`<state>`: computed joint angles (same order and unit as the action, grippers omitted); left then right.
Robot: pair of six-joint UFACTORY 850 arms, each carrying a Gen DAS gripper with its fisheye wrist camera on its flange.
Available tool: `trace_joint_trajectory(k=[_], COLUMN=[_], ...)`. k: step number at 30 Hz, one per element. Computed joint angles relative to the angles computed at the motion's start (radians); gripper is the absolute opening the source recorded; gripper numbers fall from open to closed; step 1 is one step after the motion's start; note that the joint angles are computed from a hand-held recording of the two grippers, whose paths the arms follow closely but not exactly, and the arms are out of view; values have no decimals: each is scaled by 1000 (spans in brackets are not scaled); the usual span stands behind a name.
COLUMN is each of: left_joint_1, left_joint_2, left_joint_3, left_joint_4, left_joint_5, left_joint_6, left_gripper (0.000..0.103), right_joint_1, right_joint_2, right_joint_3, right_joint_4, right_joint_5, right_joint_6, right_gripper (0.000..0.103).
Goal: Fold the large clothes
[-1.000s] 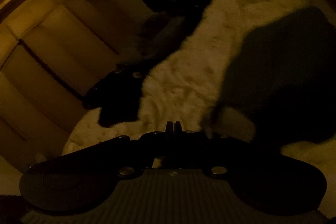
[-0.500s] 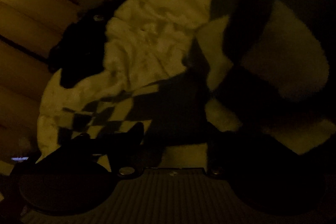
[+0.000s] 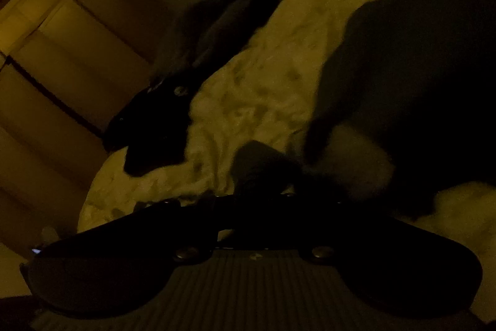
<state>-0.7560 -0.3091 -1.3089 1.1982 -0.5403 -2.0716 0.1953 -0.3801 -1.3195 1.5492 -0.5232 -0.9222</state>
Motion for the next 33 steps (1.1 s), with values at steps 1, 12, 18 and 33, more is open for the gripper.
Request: trace_joint_trajectory(k=[1,12,18,33], left_joint_1=[-3,-50,-51,-73], left_joint_2=[-15,-185,-184,-43], left_joint_3=[-16,-200,-202,-75], left_joint_4=[-13,-206,-211,-340], left_joint_5=[9,-213,-217,-136], left_joint_6=[34,444,466,622], left_gripper=[103,103,103,103], right_joint_1=[-6,39,30,-167], right_joint_2=[-9,-27,13,306], right_joint_3=[-5,19,59,303], right_joint_4=[-47,-198,-17,263], right_joint_5=[-16,74,50,-461], right_joint_6=[44,101,-80,-444], right_gripper=[15,26,71,91])
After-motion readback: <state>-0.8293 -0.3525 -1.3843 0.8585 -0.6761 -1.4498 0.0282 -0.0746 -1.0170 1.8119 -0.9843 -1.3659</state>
